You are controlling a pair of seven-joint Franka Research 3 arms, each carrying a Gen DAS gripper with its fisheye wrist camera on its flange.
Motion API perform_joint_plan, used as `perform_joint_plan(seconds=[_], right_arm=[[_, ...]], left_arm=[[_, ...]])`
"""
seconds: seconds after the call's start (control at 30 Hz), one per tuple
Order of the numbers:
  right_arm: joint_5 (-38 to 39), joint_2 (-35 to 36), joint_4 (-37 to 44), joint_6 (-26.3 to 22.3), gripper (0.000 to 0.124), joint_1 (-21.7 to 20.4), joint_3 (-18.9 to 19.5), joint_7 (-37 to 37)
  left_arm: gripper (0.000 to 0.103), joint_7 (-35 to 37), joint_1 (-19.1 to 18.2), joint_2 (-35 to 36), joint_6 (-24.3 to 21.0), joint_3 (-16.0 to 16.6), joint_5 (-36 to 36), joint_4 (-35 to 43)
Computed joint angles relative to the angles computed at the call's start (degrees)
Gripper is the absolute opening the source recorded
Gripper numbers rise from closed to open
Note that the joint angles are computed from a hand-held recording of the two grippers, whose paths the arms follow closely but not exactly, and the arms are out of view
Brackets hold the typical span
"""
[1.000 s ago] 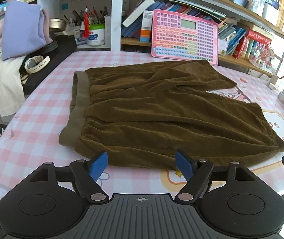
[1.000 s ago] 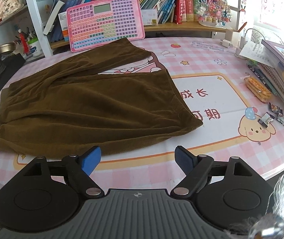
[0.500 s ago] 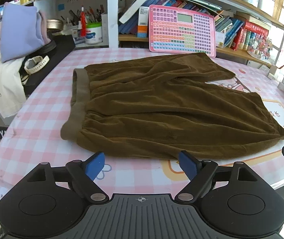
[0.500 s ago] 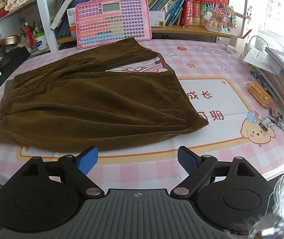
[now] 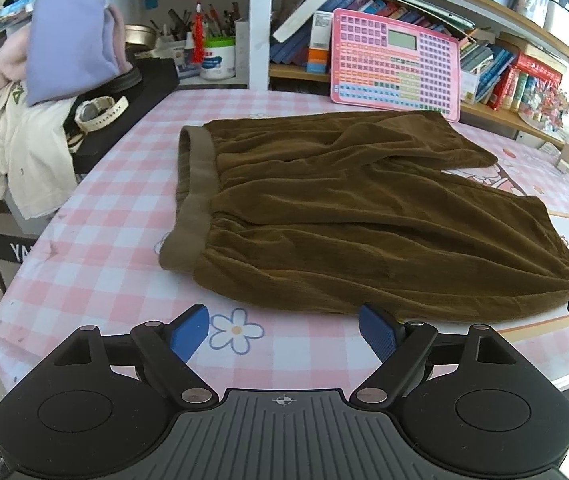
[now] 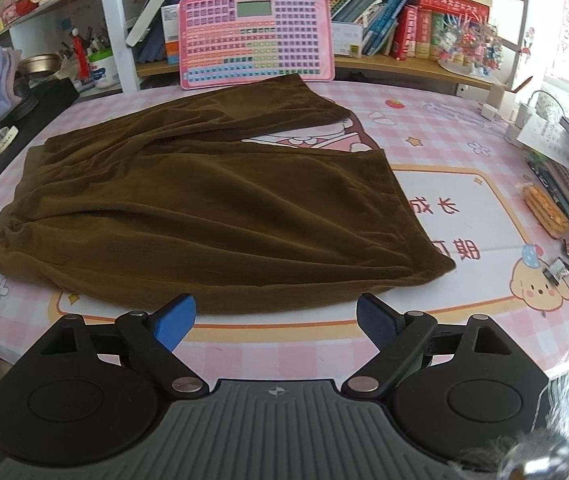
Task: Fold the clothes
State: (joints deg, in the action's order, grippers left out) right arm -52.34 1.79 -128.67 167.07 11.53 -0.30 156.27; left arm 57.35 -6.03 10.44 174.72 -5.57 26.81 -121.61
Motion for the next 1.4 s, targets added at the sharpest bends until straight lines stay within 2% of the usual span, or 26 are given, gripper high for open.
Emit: perform_joint_plan(seconds=[0.27, 0.53, 1.0, 1.13, 1.23, 1.4], right_arm=[[-0.39, 0.57, 1.58, -1.43, 0.088, 0.55, -0.24, -0.57], [2.49, 1.94, 2.85, -1.68, 0.089, 0.39, -0.84, -2.96], [15.17, 7.44, 6.69, 1.65, 0.089, 2.11, -4.13, -18.17], [23.49, 9.9, 9.25, 2.52, 0.089, 1.26, -4.36, -26.34], [32.3, 12.44, 12.54, 2.52, 0.089, -1.51, -2.32, -35.85], [48.32, 18.9, 22.41, 0.09, 0.089, -11.55, 7.0, -60.79]], left_arm=[[0.084, -1.0, 0.26, 1.7, 0.31, 0.36, -0.76, 2.05], [0.085, 3.58, 1.37, 3.43, -1.04, -1.97, -4.59, 3.93], [0.085, 0.16, -2.56, 8.21, -6.12, 0.58, -2.02, 11.84], [0.085, -2.04, -3.64, 10.73, -8.8, 1.52, -0.75, 16.5], [0.085, -3.27, -4.11, 12.95, -10.69, 1.95, 0.13, 20.53], [0.085, -0.55, -2.96, 17.75, -12.46, 0.94, -0.83, 28.53]])
